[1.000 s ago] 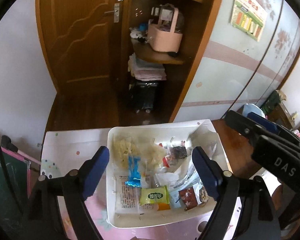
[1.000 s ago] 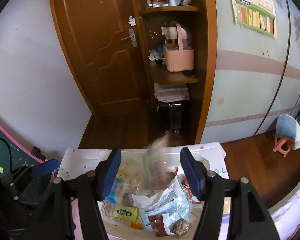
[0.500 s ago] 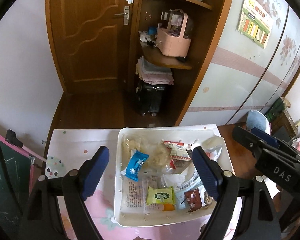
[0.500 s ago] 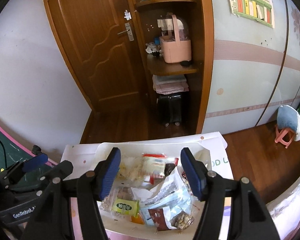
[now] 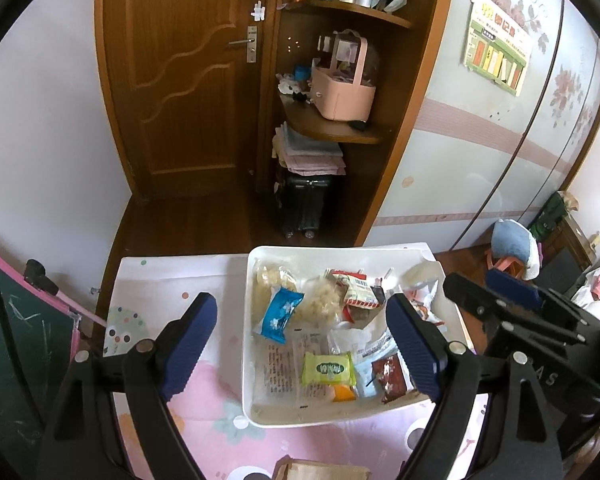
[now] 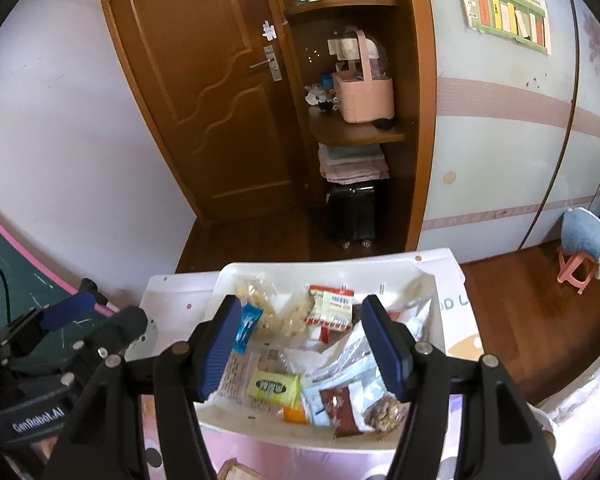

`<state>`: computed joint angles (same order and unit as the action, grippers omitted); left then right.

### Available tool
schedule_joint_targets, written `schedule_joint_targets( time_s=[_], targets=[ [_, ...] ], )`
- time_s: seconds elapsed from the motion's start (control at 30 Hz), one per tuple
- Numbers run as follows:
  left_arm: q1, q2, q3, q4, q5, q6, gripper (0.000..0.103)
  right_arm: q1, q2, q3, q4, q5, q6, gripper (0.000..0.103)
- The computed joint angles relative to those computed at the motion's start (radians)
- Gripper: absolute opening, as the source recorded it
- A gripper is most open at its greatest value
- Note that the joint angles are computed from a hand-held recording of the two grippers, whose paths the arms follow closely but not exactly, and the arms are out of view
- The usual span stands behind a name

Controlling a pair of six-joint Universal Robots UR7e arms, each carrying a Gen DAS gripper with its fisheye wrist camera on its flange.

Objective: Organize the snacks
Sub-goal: 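Move the right tool back over the brown wafer bar, then grasp the brown wafer bar with the right tool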

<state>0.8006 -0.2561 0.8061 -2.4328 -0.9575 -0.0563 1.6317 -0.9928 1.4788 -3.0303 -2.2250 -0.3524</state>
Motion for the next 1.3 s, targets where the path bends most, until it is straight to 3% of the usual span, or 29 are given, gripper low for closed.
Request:
schedule_joint_targets(
  time_s=[0.4,0.73,1.03,1.3],
  targets=[
    [0.004,-0.155,0.333,-0.132,0.002,-0.055,0.088,-0.001,-0.058,0.2,-0.077,-0.003,0.013,0.063],
    [0.014,-0.232,0.552,-0.215,0.053,-0.075,0.088,-0.022,-0.107,0.389,-0.132,0.023,-0.013,0.063],
    [0.069,-0.27,0.696,-0.072,0.071,-0.211,0.088,-0.084,-0.087,0.458,-0.029,0.068,-0.14,0.063],
    [0.11,-0.272,0.733,0.019,0.06,-0.338,0.088,-0.144,-0.012,0.431,0.077,0.072,-0.282,0.063]
  ],
)
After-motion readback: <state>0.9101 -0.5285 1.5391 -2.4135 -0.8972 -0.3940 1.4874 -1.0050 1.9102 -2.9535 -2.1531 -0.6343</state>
